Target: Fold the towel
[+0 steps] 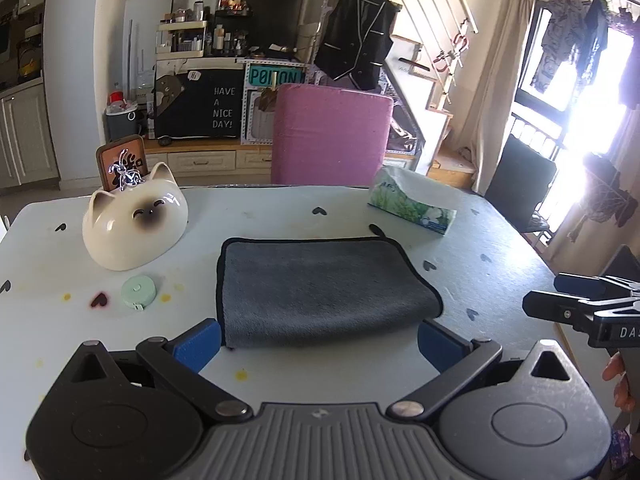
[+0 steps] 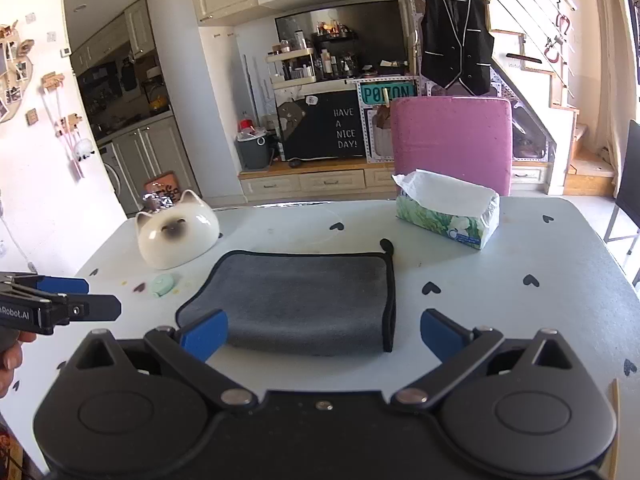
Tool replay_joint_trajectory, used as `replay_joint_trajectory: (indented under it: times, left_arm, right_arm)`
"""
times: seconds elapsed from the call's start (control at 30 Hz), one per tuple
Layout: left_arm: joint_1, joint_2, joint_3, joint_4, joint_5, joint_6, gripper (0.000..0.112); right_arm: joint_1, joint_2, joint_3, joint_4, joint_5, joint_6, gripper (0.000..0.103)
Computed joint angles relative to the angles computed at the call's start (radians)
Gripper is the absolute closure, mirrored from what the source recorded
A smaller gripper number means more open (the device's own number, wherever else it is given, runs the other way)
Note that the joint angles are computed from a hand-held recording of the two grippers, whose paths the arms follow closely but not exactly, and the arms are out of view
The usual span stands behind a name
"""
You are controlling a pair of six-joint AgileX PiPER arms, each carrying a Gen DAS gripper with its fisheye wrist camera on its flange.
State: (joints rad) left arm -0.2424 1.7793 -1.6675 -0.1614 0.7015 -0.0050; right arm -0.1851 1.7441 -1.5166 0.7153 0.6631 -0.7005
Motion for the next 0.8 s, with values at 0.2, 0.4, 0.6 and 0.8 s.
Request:
replay_joint_trajectory:
  times: [0.2,0.4,0.6,0.8]
  left_arm:
    - [0.001,-0.083,0.115,-0.043,-0.044,0.037,0.009]
    - [0.005,-0.152,0.219,-0.067,-0.086,0.067,0.009]
    - [0.008,-0.216,0.321,-0.101,-0.123,0.106,0.009]
    - [0.006,-0.266,0.409,-0.125,-0.164,0.135,0.009]
  right_arm:
    - [-0.022,-0.071,0.094,0.065,0.007,-0.081,0.001]
    - [-0.042,-0.134,0.179,0.111,0.015,-0.143,0.001]
    - [-0.063,-0.193,0.256,0.147,0.018,-0.189,0.001]
    - [-0.075,-0.243,0.325,0.173,0.013,-0.228,0.001]
